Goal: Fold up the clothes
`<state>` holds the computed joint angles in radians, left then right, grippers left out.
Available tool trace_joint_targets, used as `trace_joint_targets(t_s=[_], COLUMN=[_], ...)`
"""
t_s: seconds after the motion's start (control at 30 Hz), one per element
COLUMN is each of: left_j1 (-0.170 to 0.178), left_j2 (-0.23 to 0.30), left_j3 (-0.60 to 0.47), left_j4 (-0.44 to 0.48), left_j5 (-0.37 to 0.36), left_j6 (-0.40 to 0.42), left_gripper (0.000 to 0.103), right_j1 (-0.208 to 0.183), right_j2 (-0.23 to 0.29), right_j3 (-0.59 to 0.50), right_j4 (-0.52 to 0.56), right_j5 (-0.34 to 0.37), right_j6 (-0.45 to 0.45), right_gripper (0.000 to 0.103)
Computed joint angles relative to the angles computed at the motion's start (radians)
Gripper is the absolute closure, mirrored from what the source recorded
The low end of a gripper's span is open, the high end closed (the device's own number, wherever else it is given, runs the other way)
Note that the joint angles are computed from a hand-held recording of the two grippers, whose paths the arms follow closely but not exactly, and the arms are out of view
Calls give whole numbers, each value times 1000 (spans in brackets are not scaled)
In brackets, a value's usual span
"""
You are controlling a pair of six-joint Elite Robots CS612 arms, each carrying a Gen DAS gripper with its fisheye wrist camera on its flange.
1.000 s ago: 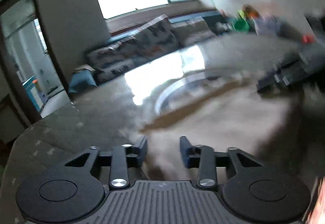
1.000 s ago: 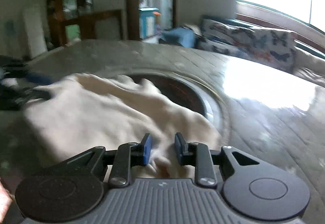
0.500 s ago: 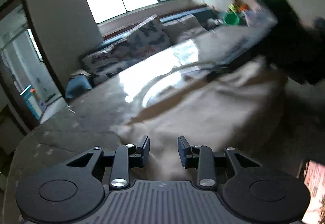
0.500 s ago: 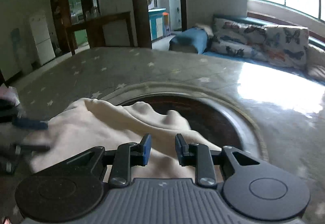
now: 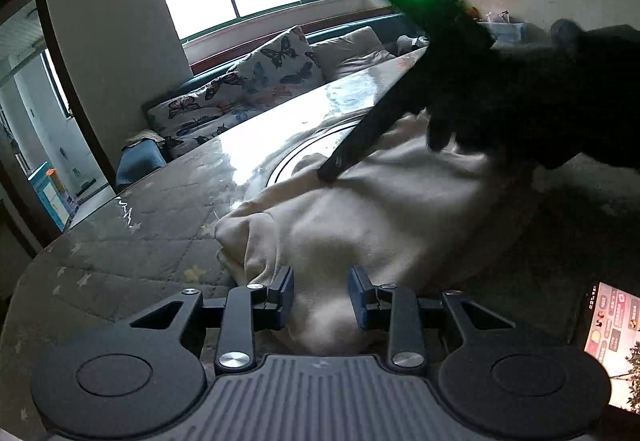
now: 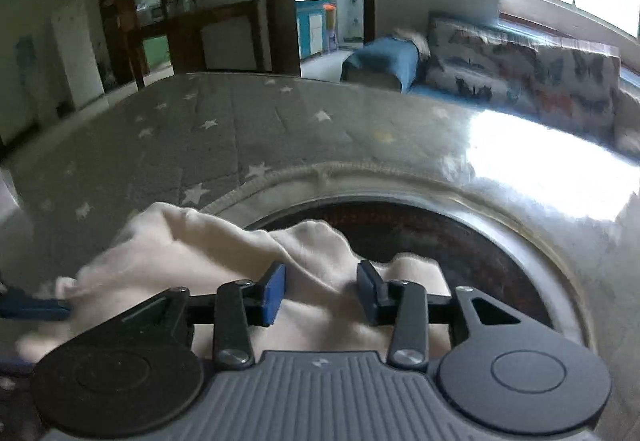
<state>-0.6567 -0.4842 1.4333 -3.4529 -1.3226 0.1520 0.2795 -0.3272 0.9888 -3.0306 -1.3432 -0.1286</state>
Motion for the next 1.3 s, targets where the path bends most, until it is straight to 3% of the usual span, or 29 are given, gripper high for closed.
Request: trace_joint_targets(t_s=[0.13,0.27,0.4,0.57,0.67,0.8,0.93,1.0,1.03,1.07,1.1,1.17,1.23,1.3], left_j1=[-1,-2,-4,-11,-15,-23,-28,-31,-30,-27,-25,-16,-9,-13], left_j2=[-6,-5,-2,-2,-10,-20,-17,-12,-9,-7,-5,-9,-13,-16], left_j3=[11,16,15,19,24,30,19,13,14,18,22,26,26,26], left_j4=[-10,-23,-28,-32,-19,-43,-49,-24,-21,-23,-25,-16,-5,3], left_j5=[6,8,16,40,54,81,74,76,73,69,65,38,16,31], left_j6=[-6,-8,-7,-1,-5,-16,-37,-26,-26,-29,-32,-73,-108,-96], left_gripper=[69,68,67,66,66,63,62,63,63,62,62,62,62,62], right_j1=[-23,-55,-71,-73,-66,-66,-58,-56,-60,-68,-85,-106,-99,-89], right_j2=[-39,-123,-201,-234,-238,-227,-196,-187,-185,-184,-180,-178,-188,-193], right_j3=[62,233,415,539,563,534,469,458,459,463,470,475,474,472], right_j4=[-55,-196,-272,-321,-424,-488,-408,-374,-362,-358,-372,-379,-359,-370], right_j5=[54,66,34,-40,-70,24,71,23,1,6,46,107,83,64], right_j6=[51,42,-44,-104,-117,-91,-64,-40,-9,26,79,151,113,73], right_gripper=[62,62,63,65,65,65,67,69,71,88,92,92,89,78])
